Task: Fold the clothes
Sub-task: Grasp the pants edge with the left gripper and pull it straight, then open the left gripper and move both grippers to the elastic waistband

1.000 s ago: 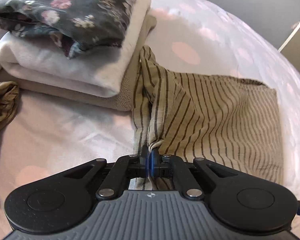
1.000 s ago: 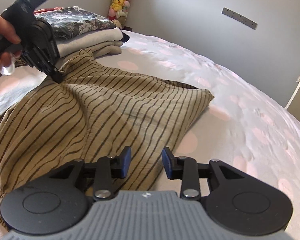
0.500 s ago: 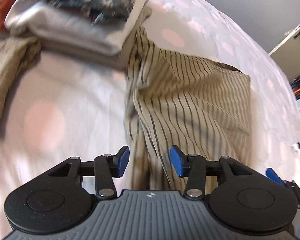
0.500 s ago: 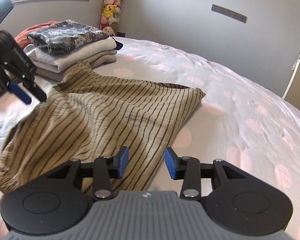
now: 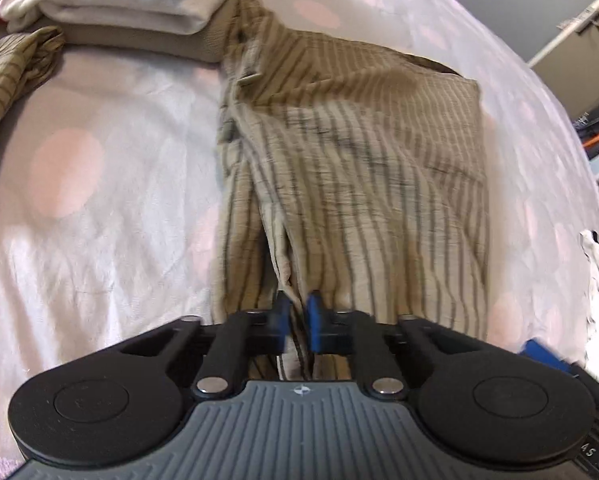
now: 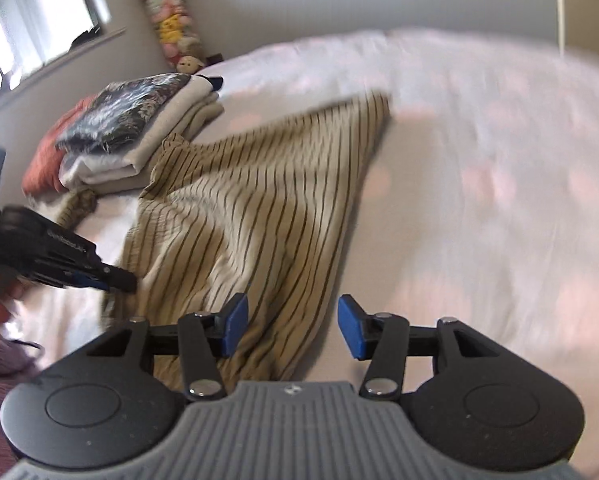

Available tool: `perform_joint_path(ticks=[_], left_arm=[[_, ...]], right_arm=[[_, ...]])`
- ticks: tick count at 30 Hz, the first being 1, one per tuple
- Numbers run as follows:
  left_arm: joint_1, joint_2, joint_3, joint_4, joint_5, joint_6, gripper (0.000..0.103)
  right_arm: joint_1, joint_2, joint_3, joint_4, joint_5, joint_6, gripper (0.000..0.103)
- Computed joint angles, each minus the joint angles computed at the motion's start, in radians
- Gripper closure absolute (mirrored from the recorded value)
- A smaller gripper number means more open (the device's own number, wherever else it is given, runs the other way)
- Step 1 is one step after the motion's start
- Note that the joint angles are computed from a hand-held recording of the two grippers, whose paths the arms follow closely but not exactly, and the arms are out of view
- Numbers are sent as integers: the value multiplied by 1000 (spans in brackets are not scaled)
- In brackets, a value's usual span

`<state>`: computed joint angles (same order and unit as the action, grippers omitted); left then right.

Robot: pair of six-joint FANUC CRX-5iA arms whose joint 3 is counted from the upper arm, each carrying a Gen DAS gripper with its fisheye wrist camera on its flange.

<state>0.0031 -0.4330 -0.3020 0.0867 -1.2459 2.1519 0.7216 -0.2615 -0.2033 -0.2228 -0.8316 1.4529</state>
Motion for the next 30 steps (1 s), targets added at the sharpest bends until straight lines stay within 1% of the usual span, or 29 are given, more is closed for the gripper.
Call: perform_joint_path(ticks=[1, 2, 4, 7, 10, 13, 15, 17, 19, 20, 22, 24, 26, 28, 29, 30], left_arm=[[-11, 3, 9, -12, -11, 3, 101], [-22, 8, 20, -26, -26, 9, 101], [-35, 20, 41, -51, -67, 25, 101], [-64, 57, 87, -108, -153, 56, 101], [-81, 122, 119, -126, -226, 39, 101], [-103, 173, 151, -150, -268, 24, 99], [-93, 152, 140, -141, -259, 33, 99], [-70, 110, 115, -123, -238, 51, 95], [-63, 49, 92, -127, -210, 84, 89], [-68, 23, 89, -137, -203, 98, 89], [-102, 1, 112, -170, -212, 104, 88], [-144, -3, 147, -196, -217, 72, 87], [-180, 1, 181, -202, -221, 2, 82], [-227, 21, 212, -206, -208, -83, 71], [-257, 35, 226, -208, -203, -127, 68], [-290, 54, 241, -212, -200, -171, 60]], right_arm=[[-21, 1, 8, -43, -26, 8, 50], [-27, -1, 5, -52, -32, 8, 51], [-39, -7, 1, -75, -25, 12, 51], [-50, -15, -7, -100, -12, 21, 51], [-53, -10, -5, -98, -21, 20, 51], [-65, -4, 2, -116, -27, 36, 51], [-75, -3, 4, -133, -26, 51, 51], [-89, -13, -1, -162, -13, 79, 51], [-106, -25, -4, -200, 0, 118, 51], [-113, -29, -5, -219, 6, 141, 51], [-126, -38, -5, -255, 17, 189, 51], [-133, -50, -5, -289, 20, 260, 52], [-139, -63, -4, -320, 13, 334, 52], [-140, -75, -2, -337, -1, 400, 52], [-129, -78, 1, -327, -17, 426, 52], [-118, -82, 3, -315, -32, 452, 52]])
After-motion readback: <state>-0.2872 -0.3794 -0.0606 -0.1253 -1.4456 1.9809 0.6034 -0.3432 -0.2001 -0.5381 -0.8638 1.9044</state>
